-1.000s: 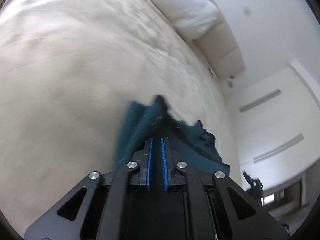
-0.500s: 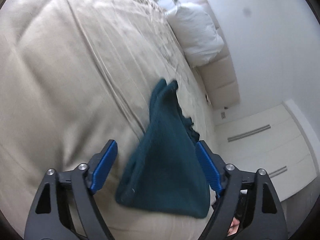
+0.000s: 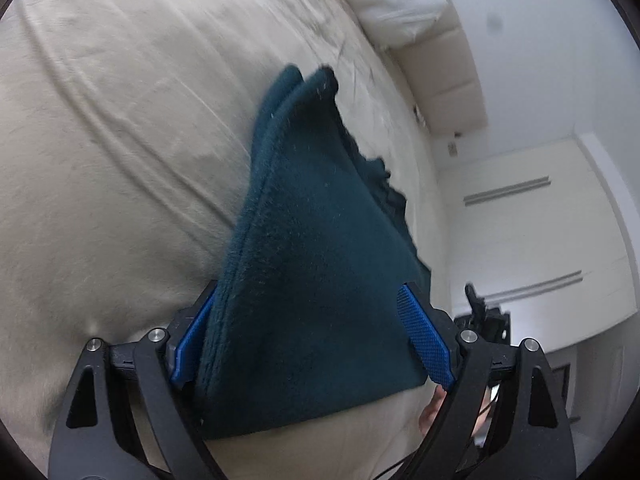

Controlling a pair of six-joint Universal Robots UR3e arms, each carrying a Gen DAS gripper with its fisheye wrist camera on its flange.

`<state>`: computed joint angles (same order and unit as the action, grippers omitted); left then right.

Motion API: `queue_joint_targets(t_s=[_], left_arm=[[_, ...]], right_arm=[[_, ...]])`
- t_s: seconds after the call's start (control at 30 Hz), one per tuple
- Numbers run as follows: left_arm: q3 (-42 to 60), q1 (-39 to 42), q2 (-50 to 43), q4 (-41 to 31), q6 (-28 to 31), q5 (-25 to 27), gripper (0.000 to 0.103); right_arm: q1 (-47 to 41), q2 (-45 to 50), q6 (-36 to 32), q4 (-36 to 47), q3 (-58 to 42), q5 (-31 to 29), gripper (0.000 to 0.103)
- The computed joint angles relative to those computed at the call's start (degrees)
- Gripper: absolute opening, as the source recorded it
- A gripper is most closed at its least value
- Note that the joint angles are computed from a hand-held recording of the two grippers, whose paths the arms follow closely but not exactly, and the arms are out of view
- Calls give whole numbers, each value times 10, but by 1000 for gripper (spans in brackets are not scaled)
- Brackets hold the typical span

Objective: Fold small clothes

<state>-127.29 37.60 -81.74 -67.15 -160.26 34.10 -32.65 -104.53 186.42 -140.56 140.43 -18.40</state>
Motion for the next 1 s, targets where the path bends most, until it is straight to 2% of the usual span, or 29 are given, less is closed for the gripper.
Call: queue_joint_targets(t_s=[0.03,0.13,0.2,0.27,0.33,0.37,0.43,0.5,0.73,0.8,0.87,0.9,0.97,1.0], left_arm=[[20,-7,-20,-12,2,0,84],[111,-29,-77,-94,30,26,75],[141,-55,-99,-78,4,52,66],[160,-82,-107,-64,-13,79,61],[166,-93,-107,-68,-15,83,55],[166,-97,-109,-70,-16,82,50],[163,-101,-111,-65,-27,88,28],[157,-102,-109,-57,-34,94,16],[175,-110,-54,-75,-58,84,13],[200,-118,-25,-111,-59,86,13],[232,-149,-17,-108,-86,87,13],[247,-168,-17,-99,-102,88,13],[286,-224,-34,-61,-149,95,13],[311,-263,-51,-33,-176,106,13]], right_arm=[[10,18,7,-21,-6,0,69],[58,66,20,-8,-74,-28,69],[71,79,17,-6,-89,-36,69],[79,90,13,-10,-92,-35,69],[93,111,21,-26,-99,-44,69],[97,114,18,-23,-102,-50,69],[107,122,14,-14,-114,-68,63],[107,124,2,11,-123,-75,60],[98,116,-41,63,-129,-77,56],[94,116,-50,79,-130,-67,56],[81,102,-83,136,-137,-55,59],[66,89,-115,186,-140,-41,65],[34,70,-193,299,-152,-4,74],[16,66,-249,382,-168,16,78]])
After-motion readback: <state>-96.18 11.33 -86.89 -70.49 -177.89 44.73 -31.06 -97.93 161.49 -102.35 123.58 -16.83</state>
